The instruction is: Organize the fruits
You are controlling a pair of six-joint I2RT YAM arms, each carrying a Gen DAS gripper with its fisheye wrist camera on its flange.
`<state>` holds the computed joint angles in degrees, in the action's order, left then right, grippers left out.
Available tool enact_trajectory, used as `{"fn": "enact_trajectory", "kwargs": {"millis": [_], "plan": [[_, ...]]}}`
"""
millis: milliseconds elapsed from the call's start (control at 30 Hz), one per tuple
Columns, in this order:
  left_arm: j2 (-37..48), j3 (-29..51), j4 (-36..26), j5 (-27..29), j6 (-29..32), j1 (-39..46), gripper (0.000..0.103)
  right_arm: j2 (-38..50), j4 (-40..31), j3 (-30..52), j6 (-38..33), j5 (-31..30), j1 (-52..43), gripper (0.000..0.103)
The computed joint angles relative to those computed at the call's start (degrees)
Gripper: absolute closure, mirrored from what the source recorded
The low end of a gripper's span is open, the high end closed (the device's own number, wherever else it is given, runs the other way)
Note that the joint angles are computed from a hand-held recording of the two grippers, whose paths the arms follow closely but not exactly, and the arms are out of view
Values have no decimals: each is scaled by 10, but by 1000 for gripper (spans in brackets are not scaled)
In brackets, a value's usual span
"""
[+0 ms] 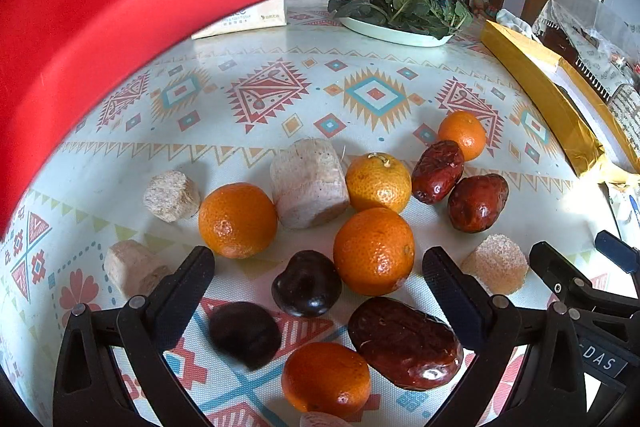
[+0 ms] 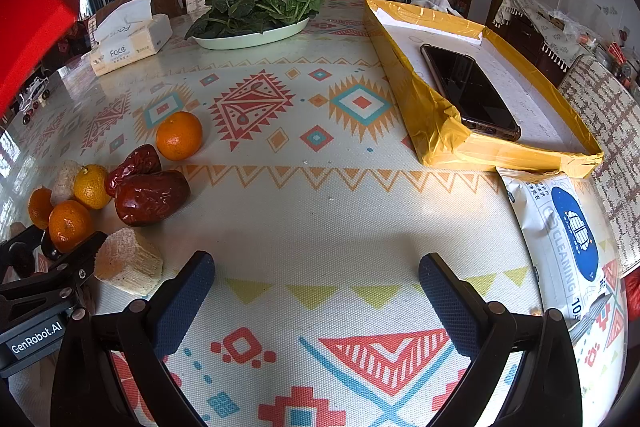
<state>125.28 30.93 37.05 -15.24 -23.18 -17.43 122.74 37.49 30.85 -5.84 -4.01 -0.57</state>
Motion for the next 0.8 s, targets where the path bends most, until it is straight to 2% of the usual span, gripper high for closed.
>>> {"fn": "enact_trajectory", "kwargs": {"millis": [800], "plan": [[-1,1,-1,0,-1,-1,0,0,1,-1,0,0,0,0]]}}
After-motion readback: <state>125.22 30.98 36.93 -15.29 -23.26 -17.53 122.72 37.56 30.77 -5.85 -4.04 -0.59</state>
